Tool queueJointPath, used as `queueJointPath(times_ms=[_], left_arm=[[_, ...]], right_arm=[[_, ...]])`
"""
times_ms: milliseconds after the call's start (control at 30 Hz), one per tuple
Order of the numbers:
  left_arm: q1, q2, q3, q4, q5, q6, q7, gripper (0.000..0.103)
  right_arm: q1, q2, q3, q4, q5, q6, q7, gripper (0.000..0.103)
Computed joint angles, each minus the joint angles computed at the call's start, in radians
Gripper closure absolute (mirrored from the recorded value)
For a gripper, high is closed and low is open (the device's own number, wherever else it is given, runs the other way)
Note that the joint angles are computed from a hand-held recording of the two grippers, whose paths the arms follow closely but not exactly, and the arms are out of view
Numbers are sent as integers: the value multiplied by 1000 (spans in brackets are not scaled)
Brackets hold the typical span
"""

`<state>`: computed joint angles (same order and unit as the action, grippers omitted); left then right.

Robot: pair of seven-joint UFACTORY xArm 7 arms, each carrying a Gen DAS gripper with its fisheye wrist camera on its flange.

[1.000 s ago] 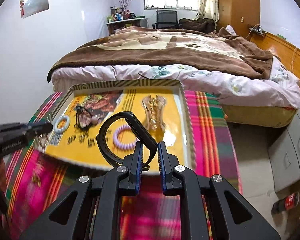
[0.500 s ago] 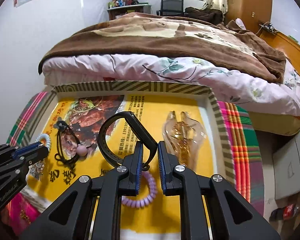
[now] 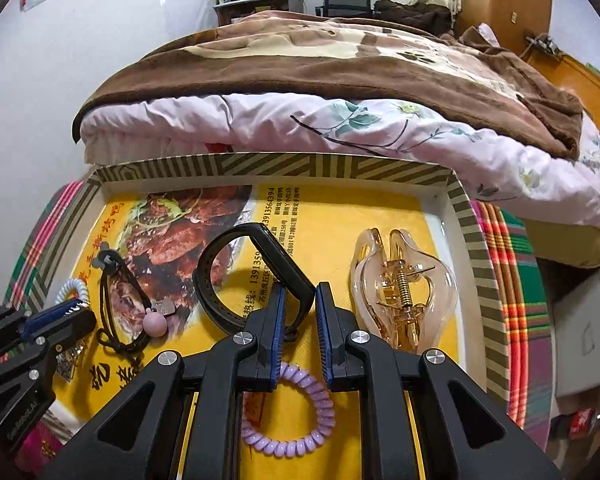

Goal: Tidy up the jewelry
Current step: 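Open the right tool to drop the black band while the left tool releases the beaded bracelet, then withdraw both open tools from the box toward the remaining jewelry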

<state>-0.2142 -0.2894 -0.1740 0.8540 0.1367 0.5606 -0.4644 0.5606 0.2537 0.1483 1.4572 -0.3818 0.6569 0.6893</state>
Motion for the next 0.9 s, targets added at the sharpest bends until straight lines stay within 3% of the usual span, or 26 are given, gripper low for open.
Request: queueJointPath(times_ms=[167,300,467,600,667,900], left_arm=[[-6,6,1,6,-6,7,6,91],[-10,8,5,8,-17,5,13,75],[-14,1,5,9,-29,5,18,67],[-14,-22,3,2,-36,12,12,52],[-16,-40,0,-4,-36,13,13,49],[-15,-122,-18,-28,-31,47,-5,41]], right_arm=[[-1,1,0,0,1,-8,-6,87],[-3,-9,-2,-15,3,-30,5,85],[-7,-29,1,-36,2,-54,11,84],[-15,-71,11,-83,7,-97,16,83],[-21,-90,17,-102,10,-113,11,78],[-51,-220,47,-237,21,-187,41,76]])
